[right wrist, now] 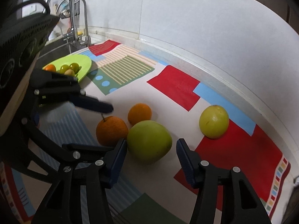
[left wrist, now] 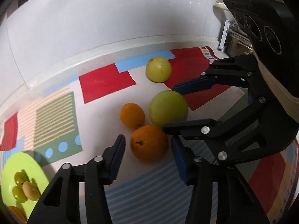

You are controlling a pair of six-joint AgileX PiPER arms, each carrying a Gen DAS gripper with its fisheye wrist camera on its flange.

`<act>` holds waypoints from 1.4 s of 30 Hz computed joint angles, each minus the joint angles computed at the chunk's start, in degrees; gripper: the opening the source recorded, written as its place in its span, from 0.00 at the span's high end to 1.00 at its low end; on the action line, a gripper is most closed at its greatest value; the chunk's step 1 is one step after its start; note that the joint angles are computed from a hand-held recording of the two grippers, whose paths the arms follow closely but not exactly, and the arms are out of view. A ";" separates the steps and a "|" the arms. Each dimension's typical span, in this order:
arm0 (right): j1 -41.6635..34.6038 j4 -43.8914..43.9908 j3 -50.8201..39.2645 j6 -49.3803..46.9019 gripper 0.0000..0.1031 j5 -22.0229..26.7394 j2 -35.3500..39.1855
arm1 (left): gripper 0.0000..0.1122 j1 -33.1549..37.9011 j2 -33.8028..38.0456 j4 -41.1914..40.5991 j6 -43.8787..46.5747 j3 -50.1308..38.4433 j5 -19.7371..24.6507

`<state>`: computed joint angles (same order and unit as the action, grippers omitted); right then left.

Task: Organize fruits
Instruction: 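Grasp an orange with the left tool while the right grasps the large green fruit, then carry the orange and green fruit onto the green plate and open both tools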

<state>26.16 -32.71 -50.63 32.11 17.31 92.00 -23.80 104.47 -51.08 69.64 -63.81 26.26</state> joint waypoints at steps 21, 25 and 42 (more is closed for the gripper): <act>3.02 -19.33 3.05 34.72 0.51 -2.41 -0.61 | 0.64 2.58 -5.88 3.66 -10.47 4.39 -5.31; 5.61 -23.47 4.36 42.95 0.51 0.13 -3.05 | 0.64 3.25 -8.19 1.78 -8.92 5.99 -4.84; 26.00 -29.35 1.57 59.97 0.51 23.88 -10.96 | 0.64 9.66 -24.56 -3.17 -4.81 15.72 -0.35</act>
